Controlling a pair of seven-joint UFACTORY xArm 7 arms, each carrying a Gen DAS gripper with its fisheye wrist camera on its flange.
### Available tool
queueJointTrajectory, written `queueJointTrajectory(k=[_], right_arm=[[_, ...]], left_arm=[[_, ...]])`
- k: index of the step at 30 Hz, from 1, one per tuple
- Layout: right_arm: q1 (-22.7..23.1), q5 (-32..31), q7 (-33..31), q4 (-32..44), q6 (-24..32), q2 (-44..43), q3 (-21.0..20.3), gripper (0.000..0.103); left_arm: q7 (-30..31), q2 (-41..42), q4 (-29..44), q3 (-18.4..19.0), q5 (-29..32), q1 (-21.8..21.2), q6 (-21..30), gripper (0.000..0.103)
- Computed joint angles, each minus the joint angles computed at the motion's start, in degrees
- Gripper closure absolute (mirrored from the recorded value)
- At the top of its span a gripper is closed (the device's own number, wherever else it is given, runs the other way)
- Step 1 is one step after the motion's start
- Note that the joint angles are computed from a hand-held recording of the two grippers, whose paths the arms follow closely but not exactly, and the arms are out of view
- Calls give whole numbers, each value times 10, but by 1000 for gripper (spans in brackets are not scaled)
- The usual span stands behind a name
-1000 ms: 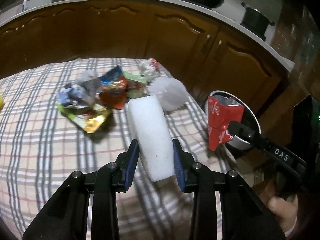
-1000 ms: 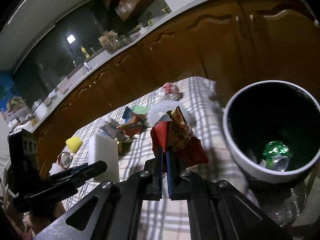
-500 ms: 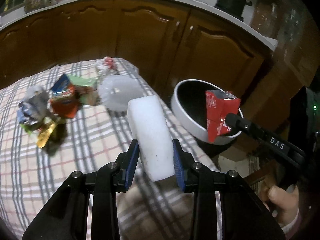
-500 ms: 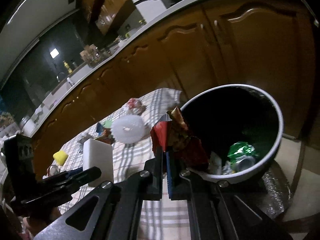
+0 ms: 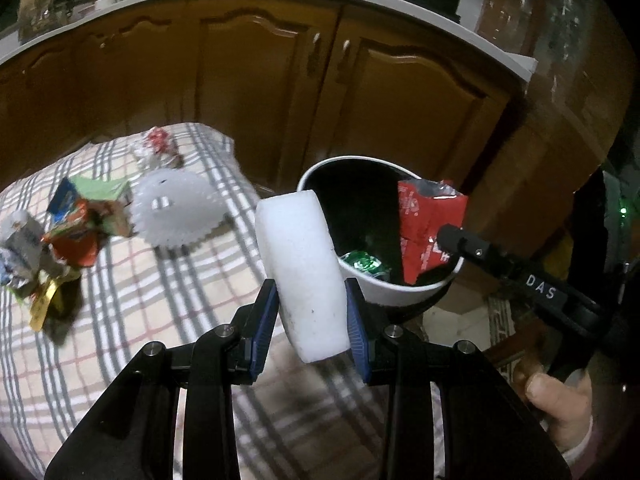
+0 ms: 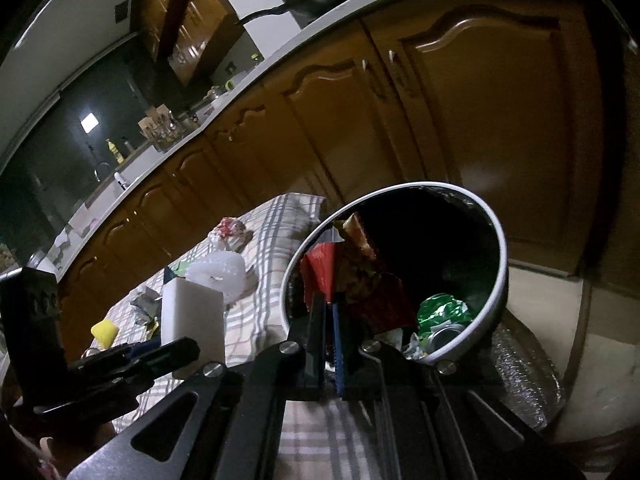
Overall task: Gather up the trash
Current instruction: 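Carry the red wrapper into the white bin with the right gripper, then lower the foam block into the white bin and open the left gripper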
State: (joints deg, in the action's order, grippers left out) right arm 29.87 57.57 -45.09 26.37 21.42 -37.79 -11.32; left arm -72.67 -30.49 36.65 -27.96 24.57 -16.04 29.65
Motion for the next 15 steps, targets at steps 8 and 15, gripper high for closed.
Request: queueJointTrajectory(k=[8, 15], right_arm=[[-8, 7, -16, 14, -3, 20, -12, 100], [-27, 21, -43, 48, 8, 61, -11, 100]], left_arm=[[10, 64, 49, 0, 29, 10, -16, 71], [24, 135, 101, 27, 54, -2, -28, 71]])
